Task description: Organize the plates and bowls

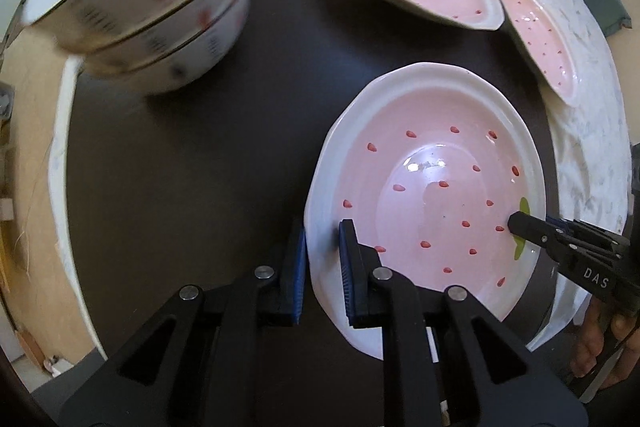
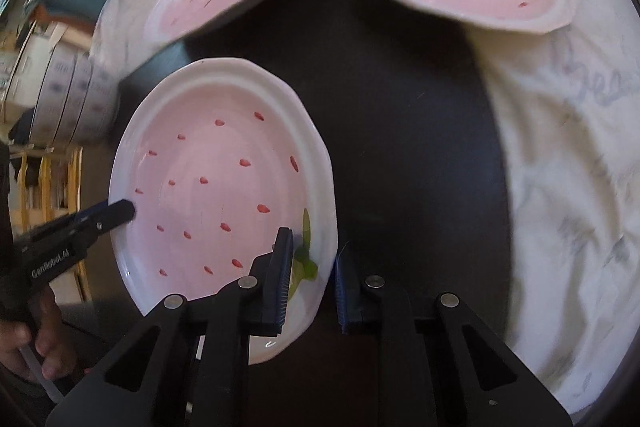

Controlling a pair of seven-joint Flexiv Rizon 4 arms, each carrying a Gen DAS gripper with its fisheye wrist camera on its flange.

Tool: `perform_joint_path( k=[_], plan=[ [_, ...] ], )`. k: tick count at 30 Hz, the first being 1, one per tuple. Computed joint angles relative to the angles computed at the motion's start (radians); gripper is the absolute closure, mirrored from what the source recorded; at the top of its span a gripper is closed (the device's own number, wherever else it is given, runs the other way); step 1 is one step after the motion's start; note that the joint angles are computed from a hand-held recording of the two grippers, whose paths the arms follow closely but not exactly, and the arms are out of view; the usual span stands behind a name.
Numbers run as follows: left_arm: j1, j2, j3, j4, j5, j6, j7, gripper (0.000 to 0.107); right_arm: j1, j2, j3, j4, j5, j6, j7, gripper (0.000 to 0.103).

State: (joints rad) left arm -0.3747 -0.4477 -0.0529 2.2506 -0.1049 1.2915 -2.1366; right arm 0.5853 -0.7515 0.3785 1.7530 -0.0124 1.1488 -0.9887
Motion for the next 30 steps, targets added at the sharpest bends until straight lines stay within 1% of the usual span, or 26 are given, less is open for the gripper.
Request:
perform_joint_path(
  k=[6,10,15,18,20,22,24,26,30],
  plan=[
    [-0.019,0.047,0.034,0.064,0.037,0.018,-0.044,0.094,0.034,-0.004,0.001,-0.002,-0.012,0.010,0.009,0.082],
    [-0.040,0.077,0.057,0.086,0.079,0.015,-0.081,0.094,0.065,-0.012,-0.015,-0.008,-0.026,0.030,0.041,0.082],
    [-0.036,0.086,0.054,0.095,0.104,0.024,-0.108,0.094,0.071,-0.009,-0.022,0.012,-0.048,0.067,0.054,0.081],
    [-0.046,0.096,0.063,0.092,0.121,0.014,-0.133,0.094,0.055,0.017,-0.016,0.065,-0.050,0.102,0.048,0.081],
    [-0.077,0.083,0.091,0.054,0.162,-0.006,-0.184,0.094,0.058,0.027,-0.019,0.083,-0.057,0.112,0.057,0.080],
    [-0.092,0.096,0.109,0.044,0.200,-0.036,-0.217,0.093,0.069,0.038,-0.029,0.091,-0.071,0.111,0.074,0.080],
    [-0.093,0.120,0.112,0.051,0.233,-0.050,-0.243,0.093,0.078,0.039,-0.038,0.091,-0.083,0.113,0.092,0.079],
    [-0.093,0.135,0.111,0.053,0.264,-0.063,-0.269,0.092,0.077,0.039,-0.038,0.090,-0.086,0.115,0.106,0.079],
    [-0.111,0.160,0.119,0.029,0.359,-0.097,-0.351,0.078,0.077,0.044,-0.046,0.098,-0.094,0.130,0.135,0.079]
  ],
)
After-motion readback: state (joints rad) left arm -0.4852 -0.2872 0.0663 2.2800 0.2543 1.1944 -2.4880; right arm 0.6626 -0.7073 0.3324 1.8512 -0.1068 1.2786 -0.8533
